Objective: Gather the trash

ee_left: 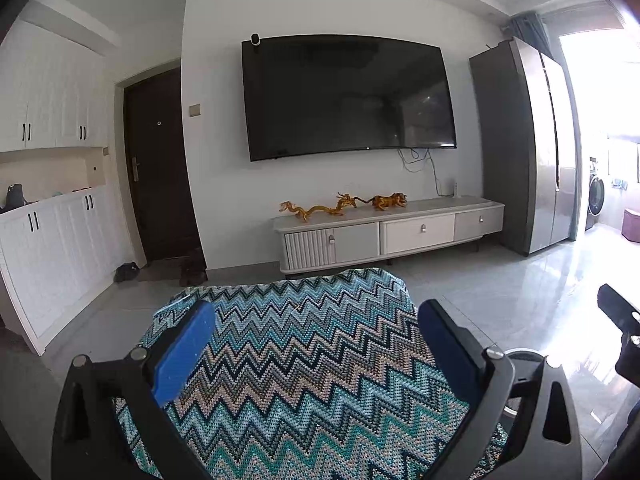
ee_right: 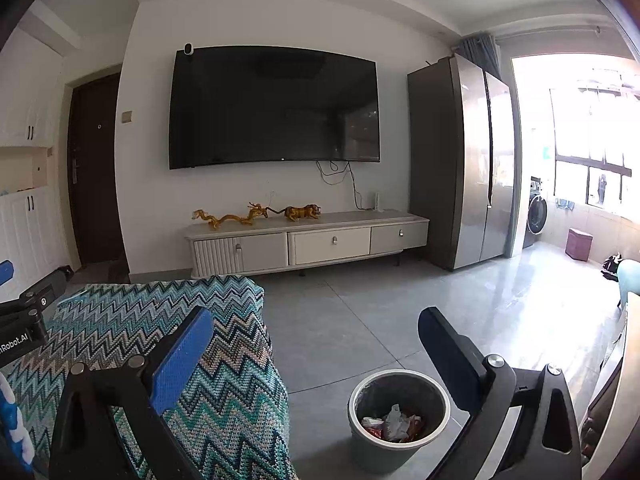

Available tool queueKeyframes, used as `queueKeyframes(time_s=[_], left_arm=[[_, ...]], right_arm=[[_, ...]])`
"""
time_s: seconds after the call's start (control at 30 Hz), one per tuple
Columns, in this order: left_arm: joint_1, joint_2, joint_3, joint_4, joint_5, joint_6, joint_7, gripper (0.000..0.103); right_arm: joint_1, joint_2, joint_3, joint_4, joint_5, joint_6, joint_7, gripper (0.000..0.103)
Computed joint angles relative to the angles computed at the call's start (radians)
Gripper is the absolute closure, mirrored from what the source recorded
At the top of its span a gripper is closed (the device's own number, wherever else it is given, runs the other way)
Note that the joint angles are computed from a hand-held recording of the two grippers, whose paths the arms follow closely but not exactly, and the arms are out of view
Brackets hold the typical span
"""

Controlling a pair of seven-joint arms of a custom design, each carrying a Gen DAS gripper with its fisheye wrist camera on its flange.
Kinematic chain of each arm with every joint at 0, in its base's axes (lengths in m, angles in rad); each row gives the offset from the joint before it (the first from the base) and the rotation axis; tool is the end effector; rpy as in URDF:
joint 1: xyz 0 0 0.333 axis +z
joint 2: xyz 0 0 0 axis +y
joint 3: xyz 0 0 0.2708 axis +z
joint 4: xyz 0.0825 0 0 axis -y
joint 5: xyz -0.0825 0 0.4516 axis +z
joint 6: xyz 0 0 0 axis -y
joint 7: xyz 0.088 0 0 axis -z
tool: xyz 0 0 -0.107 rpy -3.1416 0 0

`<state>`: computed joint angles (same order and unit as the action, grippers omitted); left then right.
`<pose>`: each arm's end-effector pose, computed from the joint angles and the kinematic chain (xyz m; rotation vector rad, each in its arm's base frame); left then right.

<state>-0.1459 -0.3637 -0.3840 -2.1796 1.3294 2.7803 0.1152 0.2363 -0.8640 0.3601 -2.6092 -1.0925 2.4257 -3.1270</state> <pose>0.4671 -0.3416 0.5427 -1.2570 1.5546 -1.0469 0.3764 0.2511 0.5276 -1.1833 1.6859 -1.2367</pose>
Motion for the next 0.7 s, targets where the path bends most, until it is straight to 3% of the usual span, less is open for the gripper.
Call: queueKeyframes(time_s=[0.7], left_arm=[[-0.001,0.0,0.001,0.002,-0.001,-0.003,0.003,0.001]], right_arm=[[-0.008,-0.025,-0.002,-0.021,0.007,-0.011,0.018,0.0]])
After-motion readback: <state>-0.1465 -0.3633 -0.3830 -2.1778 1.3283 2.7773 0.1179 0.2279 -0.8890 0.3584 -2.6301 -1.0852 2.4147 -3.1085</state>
